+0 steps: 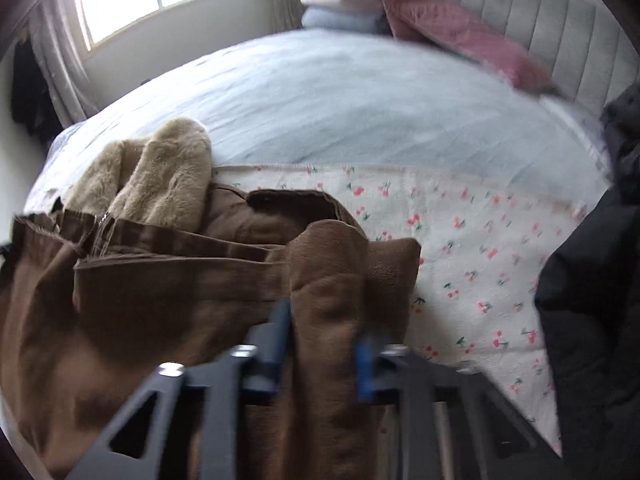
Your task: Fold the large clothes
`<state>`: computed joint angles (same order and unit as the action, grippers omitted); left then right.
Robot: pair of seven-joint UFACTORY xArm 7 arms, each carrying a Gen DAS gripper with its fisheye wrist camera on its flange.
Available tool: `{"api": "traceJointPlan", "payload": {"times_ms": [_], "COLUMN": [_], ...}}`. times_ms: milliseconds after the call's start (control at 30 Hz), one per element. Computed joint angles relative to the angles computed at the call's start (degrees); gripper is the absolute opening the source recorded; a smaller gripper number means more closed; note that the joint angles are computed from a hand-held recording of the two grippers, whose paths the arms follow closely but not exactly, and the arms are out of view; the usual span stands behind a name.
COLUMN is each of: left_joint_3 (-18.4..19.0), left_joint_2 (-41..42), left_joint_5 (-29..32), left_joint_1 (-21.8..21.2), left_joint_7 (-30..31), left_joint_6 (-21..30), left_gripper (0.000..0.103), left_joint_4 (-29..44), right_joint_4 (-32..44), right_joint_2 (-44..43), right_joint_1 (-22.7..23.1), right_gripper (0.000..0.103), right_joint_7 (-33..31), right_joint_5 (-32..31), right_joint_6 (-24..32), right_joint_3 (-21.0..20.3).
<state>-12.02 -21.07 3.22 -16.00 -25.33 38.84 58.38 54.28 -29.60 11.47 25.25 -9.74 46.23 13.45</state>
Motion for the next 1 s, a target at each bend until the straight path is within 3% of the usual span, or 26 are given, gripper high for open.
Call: {"api": "traceJointPlan", "payload": {"times_ms": [167, 267, 367, 500, 667, 800, 900, 1000], "left_joint_3": [-4.8, -9.8, -14.7, -17.9, -18.7, -15.3, -13.2, -11.6], "left_joint_2": [-4.0, -2.9, 2.7, 11.8, 26.3, 34.5, 39.5, 45.0], "left_joint_5": [7.9, 17.7, 28.7, 41.0, 58.8, 68.3, 67.8, 63.5], "left_joint_1": [4.2, 9.2, 14.0, 16.3, 12.5, 6.9, 4.2, 1.6], "left_joint_7": [-9.8, -16.0, -23.5, -32.5, -43.1, -46.7, -44.6, -37.1], "left_joint_6": [-2.9, -4.2, -2.7, 0.4, 8.3, 14.2, 16.9, 20.7], "left_gripper": [0.01, 0.01, 0.009, 0.01, 0.01, 0.01, 0.01, 0.012], "left_joint_4": [0.9, 5.8, 14.6, 24.5, 33.0, 33.5, 34.6, 41.7], "right_joint_4": [0.1, 4.2, 10.9, 20.3, 27.8, 29.1, 28.7, 31.7], "right_joint_2": [-7.1, -7.5, -4.3, 4.4, 18.7, 29.4, 34.8, 40.5], "right_joint_1": [-5.5, -10.3, -16.7, -22.9, -26.4, -23.6, -20.7, -18.2], "right_gripper": [0.009, 0.008, 0.008, 0.009, 0.009, 0.009, 0.009, 0.011], "right_joint_7": [9.4, 14.2, 19.5, 27.1, 36.2, 40.3, 42.6, 39.9], "right_joint_5": [-8.8, -14.3, -21.9, -31.9, -46.4, -55.6, -60.0, -57.7], "right_joint_6": [-0.9, -0.2, 1.2, 2.4, 8.7, 14.9, 16.7, 18.7], "right_joint_3": [6.2, 10.2, 15.0, 20.3, 28.8, 30.7, 29.2, 27.1]}}
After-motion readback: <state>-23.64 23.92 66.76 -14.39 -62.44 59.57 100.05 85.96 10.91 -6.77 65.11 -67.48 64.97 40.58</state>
